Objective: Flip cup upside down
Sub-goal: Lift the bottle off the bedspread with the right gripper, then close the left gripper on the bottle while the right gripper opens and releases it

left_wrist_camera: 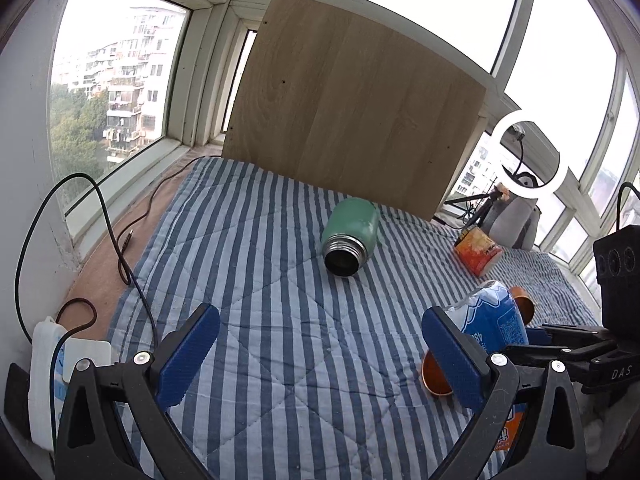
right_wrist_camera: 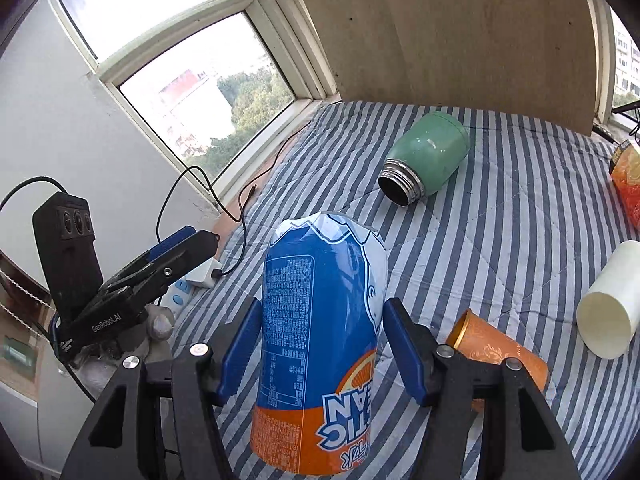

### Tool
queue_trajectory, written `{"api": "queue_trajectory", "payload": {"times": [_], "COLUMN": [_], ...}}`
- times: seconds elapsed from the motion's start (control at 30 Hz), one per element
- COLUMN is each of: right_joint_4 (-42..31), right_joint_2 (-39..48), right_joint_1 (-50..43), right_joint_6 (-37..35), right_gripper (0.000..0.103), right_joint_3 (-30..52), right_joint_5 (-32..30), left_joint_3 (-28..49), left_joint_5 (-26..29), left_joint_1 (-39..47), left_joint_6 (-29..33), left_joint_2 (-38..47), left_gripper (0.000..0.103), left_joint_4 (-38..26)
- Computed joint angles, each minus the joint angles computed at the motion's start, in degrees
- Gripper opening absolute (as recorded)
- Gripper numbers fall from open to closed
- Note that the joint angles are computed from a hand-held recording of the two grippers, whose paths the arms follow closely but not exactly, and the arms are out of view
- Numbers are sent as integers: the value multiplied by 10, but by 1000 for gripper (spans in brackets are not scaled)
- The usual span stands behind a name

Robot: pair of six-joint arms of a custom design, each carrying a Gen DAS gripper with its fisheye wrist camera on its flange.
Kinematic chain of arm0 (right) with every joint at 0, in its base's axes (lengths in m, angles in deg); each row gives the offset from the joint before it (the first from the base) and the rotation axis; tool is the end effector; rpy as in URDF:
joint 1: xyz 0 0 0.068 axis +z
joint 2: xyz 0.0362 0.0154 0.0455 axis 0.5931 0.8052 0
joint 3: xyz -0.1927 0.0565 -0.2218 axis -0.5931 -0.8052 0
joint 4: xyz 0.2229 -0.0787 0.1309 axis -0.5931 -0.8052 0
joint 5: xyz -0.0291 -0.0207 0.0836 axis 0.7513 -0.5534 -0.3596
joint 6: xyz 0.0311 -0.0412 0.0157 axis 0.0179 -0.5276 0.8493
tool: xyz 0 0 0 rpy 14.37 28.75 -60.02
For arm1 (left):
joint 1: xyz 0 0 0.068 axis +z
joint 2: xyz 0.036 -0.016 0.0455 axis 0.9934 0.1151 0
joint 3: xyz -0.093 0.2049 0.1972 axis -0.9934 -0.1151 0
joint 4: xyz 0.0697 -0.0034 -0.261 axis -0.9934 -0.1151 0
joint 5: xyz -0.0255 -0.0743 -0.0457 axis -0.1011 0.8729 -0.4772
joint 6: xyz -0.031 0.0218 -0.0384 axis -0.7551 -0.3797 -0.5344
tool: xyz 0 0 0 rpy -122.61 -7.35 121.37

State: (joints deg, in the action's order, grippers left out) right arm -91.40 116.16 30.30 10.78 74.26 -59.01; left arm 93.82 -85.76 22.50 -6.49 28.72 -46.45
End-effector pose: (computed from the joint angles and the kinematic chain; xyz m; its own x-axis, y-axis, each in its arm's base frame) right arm 0.2055 -0.0015 0.2338 -0.8447 -0.0816 -0.5289 -0.3388 0.8465 0.4106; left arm 0.1361 -0.2041 0.2192 -0.6222 -0.1916 -0.7591 0.0955 0.9438 -0.3165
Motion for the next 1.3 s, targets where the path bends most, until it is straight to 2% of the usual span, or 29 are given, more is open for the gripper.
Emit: {"api": "queue_trajectory", "payload": {"times": [0.1, 0.2, 0.27, 0.37, 0.5, 0.67, 0.8, 0.93, 1.13, 1.3], "right_joint_4": [-93, -150, -168, -156, -116, -118, -170, -254, -258, -146], "right_joint_2": [-38, -41, -2, 77, 163, 255, 333, 414, 437, 368], "right_joint_1": [-135, -301, -402, -503, -572, -612, -649, -672, -684, -721], "right_joint_6": [-125, -263, -340, -413, -444, -486, -531, -559, -546, -526], "right_gripper": [59, 59, 59, 59, 59, 63, 72, 72, 72, 72], "right_joint_3": [-6, -11, -6, 3, 14, 46, 101, 177, 215, 158], "right_joint_5": [-33, -50, -59, -44, -24, -41, -63, -80, -92, -98], "left_joint_3": [40, 100, 149, 229, 358, 486, 550, 596, 706, 855], "left_joint_5": [7, 34, 65, 104, 149, 188, 234, 277, 338, 363], "left_joint_1": [-46, -79, -93, -111, -130, -134, -129, -122, -107, -100], "left_joint_6": [2, 15, 24, 37, 47, 48, 47, 39, 13, 7], "left_joint_2": [63, 149, 210, 296, 405, 498, 547, 584, 653, 737], "left_gripper": [102, 102, 102, 102, 102, 102, 102, 102, 102, 101], "left_joint_4": [25, 54, 66, 64, 22, -26, -46, -52, -94, -180]}}
